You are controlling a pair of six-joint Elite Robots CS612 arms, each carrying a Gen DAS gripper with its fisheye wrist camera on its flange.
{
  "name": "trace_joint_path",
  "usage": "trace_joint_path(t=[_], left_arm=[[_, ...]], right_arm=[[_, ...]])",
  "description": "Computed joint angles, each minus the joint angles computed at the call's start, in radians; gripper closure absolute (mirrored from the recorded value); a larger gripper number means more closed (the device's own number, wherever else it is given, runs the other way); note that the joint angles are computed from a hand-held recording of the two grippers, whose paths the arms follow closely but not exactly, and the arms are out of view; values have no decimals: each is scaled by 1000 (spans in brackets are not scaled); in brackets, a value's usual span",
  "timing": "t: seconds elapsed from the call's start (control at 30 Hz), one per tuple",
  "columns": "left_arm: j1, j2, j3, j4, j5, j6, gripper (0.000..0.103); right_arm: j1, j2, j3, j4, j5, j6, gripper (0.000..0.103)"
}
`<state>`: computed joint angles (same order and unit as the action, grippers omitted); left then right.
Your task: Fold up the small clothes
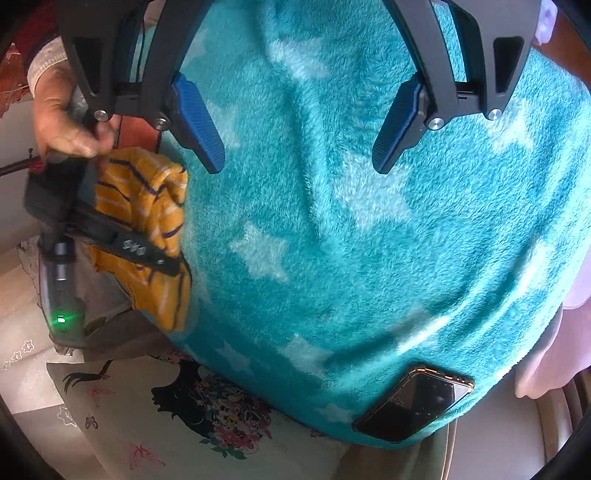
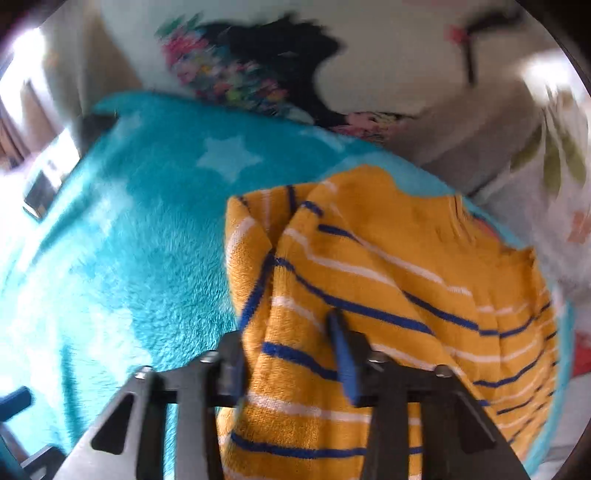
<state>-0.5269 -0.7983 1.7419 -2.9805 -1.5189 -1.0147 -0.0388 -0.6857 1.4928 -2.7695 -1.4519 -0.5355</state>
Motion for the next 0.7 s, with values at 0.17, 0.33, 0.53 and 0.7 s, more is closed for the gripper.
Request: trace_joint_path(t=[0.17,0.33,0.53,0.7], left_arm=[[-32,-12,-11,29,52,-31,22],[-83,-23,-45,83,123,-70,22],[-138,-5,-114,141,161,-83,22],[-179,34,-182,174,165,-89,22]], right_arm=[[-56,-10,-42,153,215,41,80],[-124,-45,-34,186,371,22,81],[-251,-46,-77,183,474,42,81],[-334,15,-161,235,444,86,81]])
